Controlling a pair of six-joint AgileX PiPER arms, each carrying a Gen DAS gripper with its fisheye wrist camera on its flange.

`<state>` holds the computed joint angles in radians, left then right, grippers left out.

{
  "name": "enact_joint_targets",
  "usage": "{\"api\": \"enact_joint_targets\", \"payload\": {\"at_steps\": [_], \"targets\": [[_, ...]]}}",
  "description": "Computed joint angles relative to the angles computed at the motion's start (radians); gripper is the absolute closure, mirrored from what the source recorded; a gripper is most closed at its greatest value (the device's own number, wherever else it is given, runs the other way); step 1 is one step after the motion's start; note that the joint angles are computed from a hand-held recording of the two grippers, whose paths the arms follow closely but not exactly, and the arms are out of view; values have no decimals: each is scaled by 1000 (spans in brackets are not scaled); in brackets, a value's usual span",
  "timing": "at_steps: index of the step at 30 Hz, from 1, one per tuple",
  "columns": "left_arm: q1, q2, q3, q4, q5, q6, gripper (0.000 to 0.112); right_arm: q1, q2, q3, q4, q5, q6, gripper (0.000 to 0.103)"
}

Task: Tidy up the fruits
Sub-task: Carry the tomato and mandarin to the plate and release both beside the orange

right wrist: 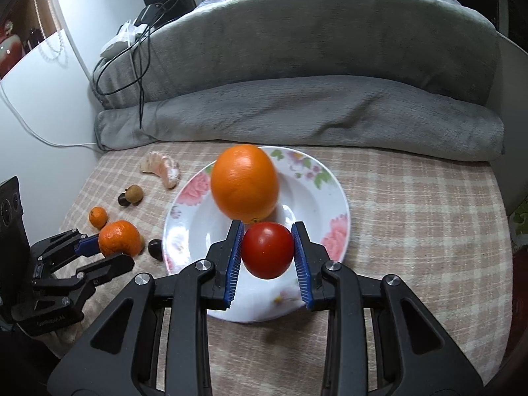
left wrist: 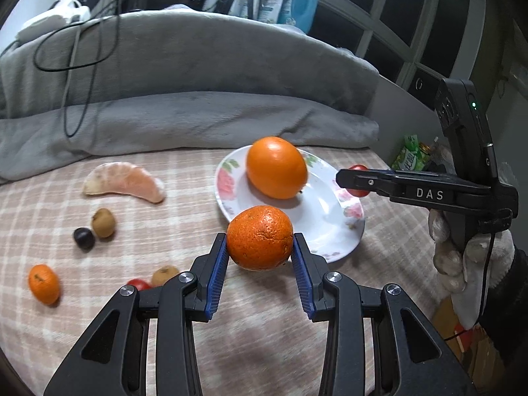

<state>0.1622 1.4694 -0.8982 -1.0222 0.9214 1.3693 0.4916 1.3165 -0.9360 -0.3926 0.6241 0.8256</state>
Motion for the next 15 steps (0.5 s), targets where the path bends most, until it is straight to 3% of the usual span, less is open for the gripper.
{"api": "enact_joint_targets", "payload": {"at_steps": [15], "targets": [[-148, 27, -7, 22, -78, -62, 75, -108, 33, -3, 114, -61, -130, 72]]}}
